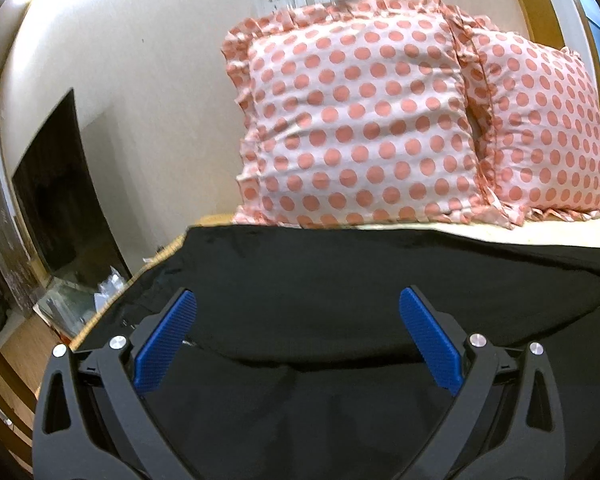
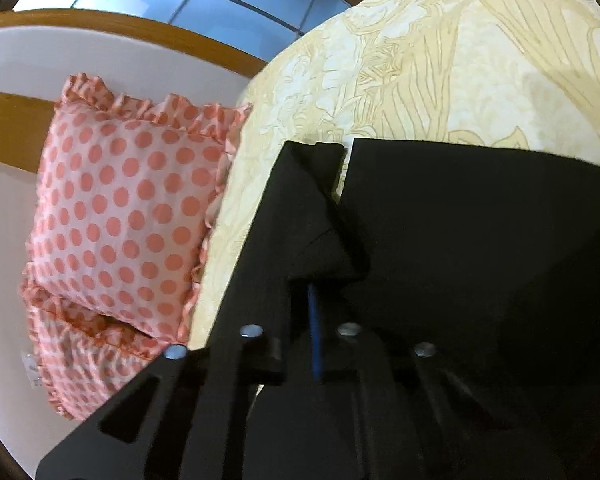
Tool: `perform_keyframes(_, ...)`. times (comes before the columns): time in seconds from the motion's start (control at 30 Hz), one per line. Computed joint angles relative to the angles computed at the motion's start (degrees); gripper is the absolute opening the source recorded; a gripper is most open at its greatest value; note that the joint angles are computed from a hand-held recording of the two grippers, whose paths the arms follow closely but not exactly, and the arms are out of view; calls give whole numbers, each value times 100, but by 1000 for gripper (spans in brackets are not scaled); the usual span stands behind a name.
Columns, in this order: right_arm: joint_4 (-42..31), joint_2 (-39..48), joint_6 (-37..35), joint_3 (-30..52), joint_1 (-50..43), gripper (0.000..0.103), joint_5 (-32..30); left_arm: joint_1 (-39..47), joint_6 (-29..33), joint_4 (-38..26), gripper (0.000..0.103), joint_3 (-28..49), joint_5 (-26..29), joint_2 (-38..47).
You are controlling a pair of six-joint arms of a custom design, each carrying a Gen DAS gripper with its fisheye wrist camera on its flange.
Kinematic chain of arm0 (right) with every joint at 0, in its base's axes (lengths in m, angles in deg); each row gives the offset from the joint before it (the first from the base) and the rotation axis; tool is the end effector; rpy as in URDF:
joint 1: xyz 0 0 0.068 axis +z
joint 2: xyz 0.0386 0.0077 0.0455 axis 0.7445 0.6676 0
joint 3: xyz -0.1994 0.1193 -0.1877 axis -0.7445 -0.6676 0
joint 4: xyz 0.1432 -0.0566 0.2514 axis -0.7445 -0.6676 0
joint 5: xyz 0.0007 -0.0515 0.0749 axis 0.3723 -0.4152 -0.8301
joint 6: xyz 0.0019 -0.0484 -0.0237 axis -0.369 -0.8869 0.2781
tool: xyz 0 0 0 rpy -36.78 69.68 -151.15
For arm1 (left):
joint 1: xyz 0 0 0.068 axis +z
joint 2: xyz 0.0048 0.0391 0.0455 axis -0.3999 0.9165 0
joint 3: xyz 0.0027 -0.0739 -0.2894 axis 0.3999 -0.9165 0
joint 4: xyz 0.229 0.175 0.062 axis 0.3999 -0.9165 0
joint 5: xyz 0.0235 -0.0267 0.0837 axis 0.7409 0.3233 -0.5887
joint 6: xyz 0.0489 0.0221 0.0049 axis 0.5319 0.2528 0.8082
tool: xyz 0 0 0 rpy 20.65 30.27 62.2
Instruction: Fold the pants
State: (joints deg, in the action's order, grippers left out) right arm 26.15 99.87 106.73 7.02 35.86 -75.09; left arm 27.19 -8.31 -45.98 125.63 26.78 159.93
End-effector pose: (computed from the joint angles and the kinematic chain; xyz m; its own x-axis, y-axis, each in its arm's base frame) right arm 0.2058 -0.0352 0.1556 -0.2387 0.9404 -0.2422 0.4726 0.3304 0.8170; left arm 0.2063 0.2284 0.2410 -0.4421 0.0455 -0.8958 -0.2964 0.9352 0.1937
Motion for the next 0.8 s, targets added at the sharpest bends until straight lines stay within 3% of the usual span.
perform_keyframes(0.1,160,-567,-111,-318,26,4,15,158,58,-87,101,150,186,90)
perform_keyframes(0.3,-1298,-2902,-310,-718,124,4,415,285,272,-960,101,992,259,639)
perform_keyframes(0.47,-2616,-4430,-463,-738,264,2,996,130,5,-1934,101,2428,170,1710)
perform_keyframes(0.7,-2194,-3837,-509,-809,193,2,893,-558,-703,-3282,99,4782,-388,3529)
perform_keyframes(0.8,-2178,-3790,-591,-859,6,2,677,-880,-978,-4047,87,6088,-791,4490)
